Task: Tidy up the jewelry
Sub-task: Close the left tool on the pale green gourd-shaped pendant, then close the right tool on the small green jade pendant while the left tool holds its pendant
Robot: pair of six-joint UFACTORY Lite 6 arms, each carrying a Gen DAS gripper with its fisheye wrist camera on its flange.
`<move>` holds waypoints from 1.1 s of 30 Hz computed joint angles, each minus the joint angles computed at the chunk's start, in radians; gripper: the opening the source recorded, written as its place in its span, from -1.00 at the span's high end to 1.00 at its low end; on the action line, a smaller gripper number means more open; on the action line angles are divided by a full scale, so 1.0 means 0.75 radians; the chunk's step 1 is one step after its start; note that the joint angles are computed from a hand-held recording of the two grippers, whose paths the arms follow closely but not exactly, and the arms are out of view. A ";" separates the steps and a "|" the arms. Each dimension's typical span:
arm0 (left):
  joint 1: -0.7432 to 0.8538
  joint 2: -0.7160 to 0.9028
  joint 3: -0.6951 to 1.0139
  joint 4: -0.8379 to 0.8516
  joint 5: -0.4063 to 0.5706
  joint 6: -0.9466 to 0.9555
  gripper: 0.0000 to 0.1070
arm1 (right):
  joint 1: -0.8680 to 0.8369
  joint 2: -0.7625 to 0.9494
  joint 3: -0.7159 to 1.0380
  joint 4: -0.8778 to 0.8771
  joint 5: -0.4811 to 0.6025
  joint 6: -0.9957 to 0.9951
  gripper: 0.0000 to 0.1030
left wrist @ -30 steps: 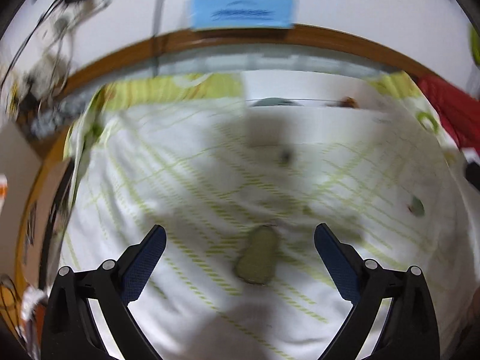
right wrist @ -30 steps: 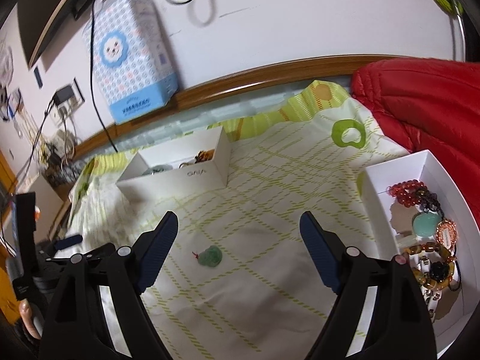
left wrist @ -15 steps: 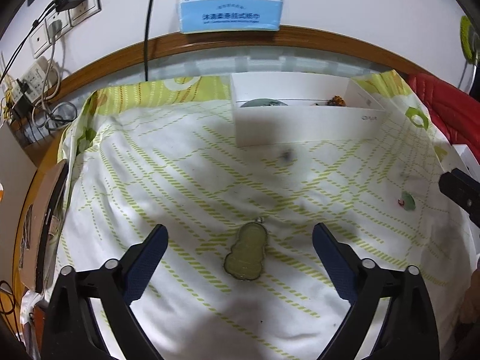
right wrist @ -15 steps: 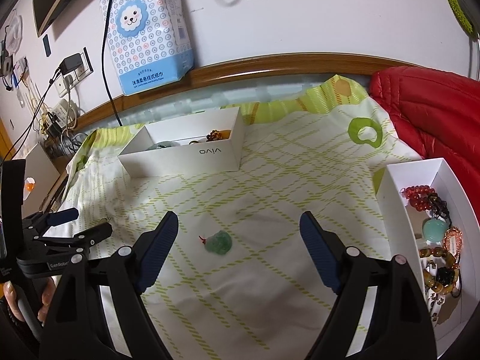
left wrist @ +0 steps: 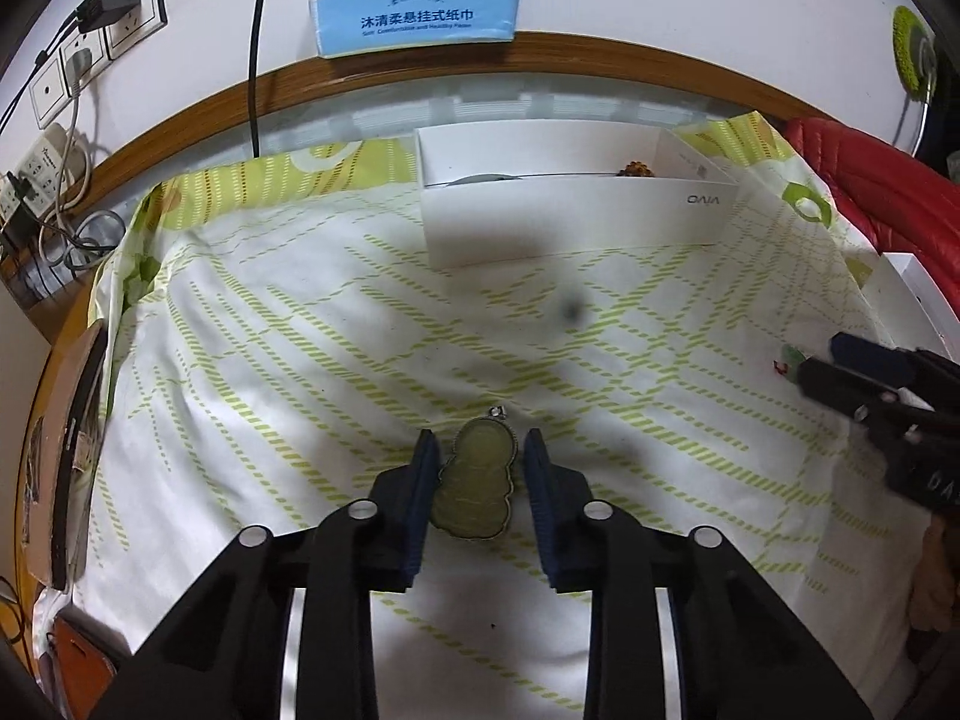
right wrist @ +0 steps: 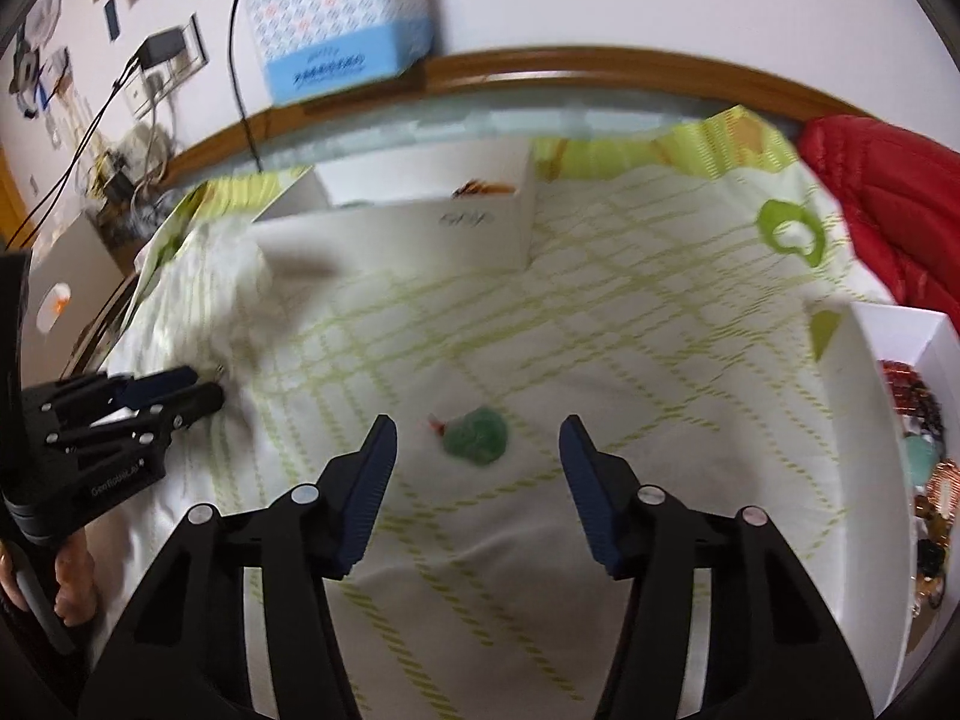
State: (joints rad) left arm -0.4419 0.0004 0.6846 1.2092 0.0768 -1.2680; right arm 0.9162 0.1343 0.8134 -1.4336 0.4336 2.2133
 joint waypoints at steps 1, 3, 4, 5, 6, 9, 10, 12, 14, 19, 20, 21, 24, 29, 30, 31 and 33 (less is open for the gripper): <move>-0.001 -0.002 -0.002 -0.003 -0.002 0.003 0.48 | -0.007 0.004 -0.001 0.001 -0.018 0.000 -0.07; 0.000 -0.005 -0.004 -0.046 -0.006 0.048 0.50 | -0.014 0.016 0.004 0.012 -0.035 -0.009 -0.07; -0.002 -0.004 -0.003 -0.047 -0.004 0.048 0.50 | -0.012 0.026 0.015 0.031 -0.030 -0.032 -0.07; -0.001 -0.003 -0.002 -0.047 -0.003 0.049 0.50 | -0.005 0.038 0.032 0.066 -0.018 -0.072 -0.07; 0.003 -0.004 -0.003 -0.057 -0.007 0.063 0.50 | 0.005 0.054 0.052 0.107 -0.002 -0.120 -0.06; 0.012 -0.004 -0.003 -0.110 -0.018 0.120 0.50 | 0.038 0.115 0.129 0.234 0.072 -0.273 0.33; 0.010 -0.004 -0.003 -0.113 -0.019 0.121 0.50 | 0.054 0.140 0.157 0.271 0.105 -0.322 0.48; 0.012 -0.004 -0.003 -0.111 -0.018 0.122 0.50 | 0.071 0.170 0.190 0.287 0.124 -0.366 0.72; 0.019 -0.003 -0.003 -0.108 -0.024 0.125 0.50 | 0.075 0.169 0.190 0.277 0.123 -0.364 0.86; 0.033 0.000 0.005 -0.408 -0.039 0.422 0.50 | 0.028 0.107 0.111 0.165 0.021 -0.233 1.00; 0.035 0.001 0.006 -0.413 -0.040 0.429 0.50 | 0.031 0.110 0.115 0.166 0.024 -0.232 1.00; 0.036 0.001 0.007 -0.405 -0.039 0.424 0.50 | 0.032 0.109 0.114 0.163 0.026 -0.224 0.98; 0.038 0.002 0.006 -0.325 -0.037 0.352 0.50 | 0.025 0.147 0.155 0.177 0.025 -0.251 0.92; 0.024 0.005 0.007 -0.107 -0.023 0.125 0.50 | 0.015 0.230 0.260 0.262 0.066 -0.403 0.84; 0.027 0.007 0.008 -0.118 -0.026 0.136 0.50 | 0.020 0.235 0.267 0.262 0.067 -0.414 0.78; 0.025 0.007 0.008 -0.119 -0.025 0.136 0.50 | 0.022 0.233 0.266 0.258 0.066 -0.413 0.75; 0.019 0.006 0.008 -0.087 -0.019 0.099 0.50 | 0.016 0.209 0.237 0.214 0.048 -0.362 0.64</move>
State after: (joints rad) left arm -0.4273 0.0052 0.6909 1.1443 0.0623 -1.1935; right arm 0.9282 0.2913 0.9914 -1.2730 0.4693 1.9419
